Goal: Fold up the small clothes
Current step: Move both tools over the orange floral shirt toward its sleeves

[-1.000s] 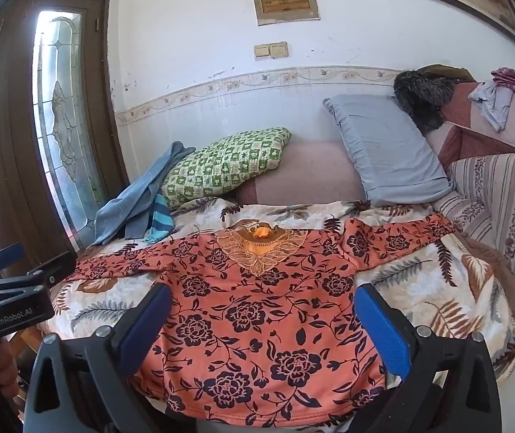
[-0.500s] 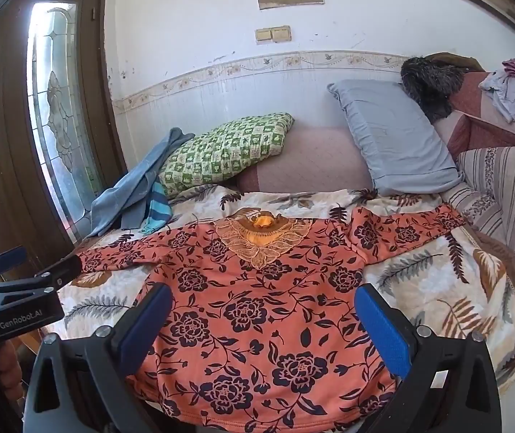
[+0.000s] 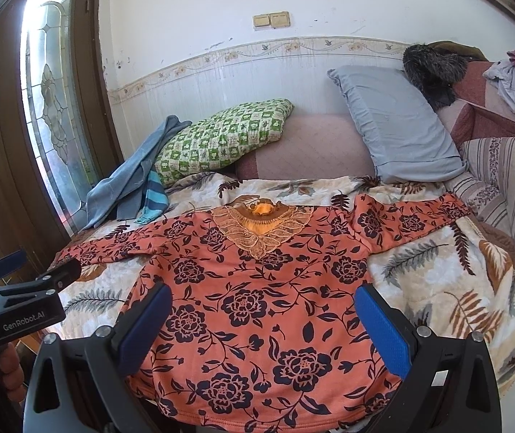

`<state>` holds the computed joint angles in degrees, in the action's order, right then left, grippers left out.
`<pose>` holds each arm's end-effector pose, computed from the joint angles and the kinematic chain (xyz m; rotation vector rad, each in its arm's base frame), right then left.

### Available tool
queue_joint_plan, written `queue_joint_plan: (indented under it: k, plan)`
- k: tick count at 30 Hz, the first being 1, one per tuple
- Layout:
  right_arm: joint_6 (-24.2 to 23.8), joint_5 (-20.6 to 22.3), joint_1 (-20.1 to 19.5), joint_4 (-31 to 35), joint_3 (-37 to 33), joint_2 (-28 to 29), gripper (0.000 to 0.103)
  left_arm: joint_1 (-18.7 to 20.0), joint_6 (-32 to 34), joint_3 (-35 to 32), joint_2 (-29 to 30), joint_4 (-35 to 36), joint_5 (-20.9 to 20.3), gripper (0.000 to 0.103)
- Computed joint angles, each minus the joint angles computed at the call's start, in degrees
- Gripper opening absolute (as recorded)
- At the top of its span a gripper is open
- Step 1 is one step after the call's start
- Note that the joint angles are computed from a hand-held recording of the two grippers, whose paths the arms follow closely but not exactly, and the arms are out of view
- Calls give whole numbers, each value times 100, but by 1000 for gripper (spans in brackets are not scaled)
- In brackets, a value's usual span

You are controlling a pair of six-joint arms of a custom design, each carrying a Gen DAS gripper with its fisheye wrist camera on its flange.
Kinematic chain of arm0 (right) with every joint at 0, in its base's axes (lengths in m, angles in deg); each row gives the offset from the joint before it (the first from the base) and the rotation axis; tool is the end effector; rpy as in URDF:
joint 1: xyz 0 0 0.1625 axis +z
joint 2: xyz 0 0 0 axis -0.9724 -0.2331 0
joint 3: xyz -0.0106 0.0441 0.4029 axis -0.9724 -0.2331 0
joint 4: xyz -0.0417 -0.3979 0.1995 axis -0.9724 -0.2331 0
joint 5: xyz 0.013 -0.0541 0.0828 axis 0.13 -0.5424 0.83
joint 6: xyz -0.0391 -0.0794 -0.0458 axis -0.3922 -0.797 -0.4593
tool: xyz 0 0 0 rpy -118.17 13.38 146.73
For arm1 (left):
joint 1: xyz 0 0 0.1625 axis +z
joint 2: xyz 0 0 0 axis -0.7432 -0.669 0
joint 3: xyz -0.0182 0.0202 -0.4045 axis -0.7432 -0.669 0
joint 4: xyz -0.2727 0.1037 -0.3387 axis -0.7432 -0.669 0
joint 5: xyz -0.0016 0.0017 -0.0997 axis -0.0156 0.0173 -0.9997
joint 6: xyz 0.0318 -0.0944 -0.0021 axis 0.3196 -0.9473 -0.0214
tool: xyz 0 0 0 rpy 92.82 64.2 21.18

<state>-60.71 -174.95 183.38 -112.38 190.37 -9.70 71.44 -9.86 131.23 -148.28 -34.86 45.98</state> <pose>0.2197 -0.4345 0.3967 0.5233 -2.2851 1.1798 -0.4566 -0.4448 0.1854 0.3282 1.9732 -1.0464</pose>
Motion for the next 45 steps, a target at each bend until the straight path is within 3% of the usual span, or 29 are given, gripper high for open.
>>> queue_joint_plan:
  k: [27,45]
  plan:
    - [115,-50,-77,285,-64,196,102,171,-253,-14,-57,240,-50,103]
    - [-62,-163,250,348,-200,635,102,271,-2646,-153,-553,2612,260,103]
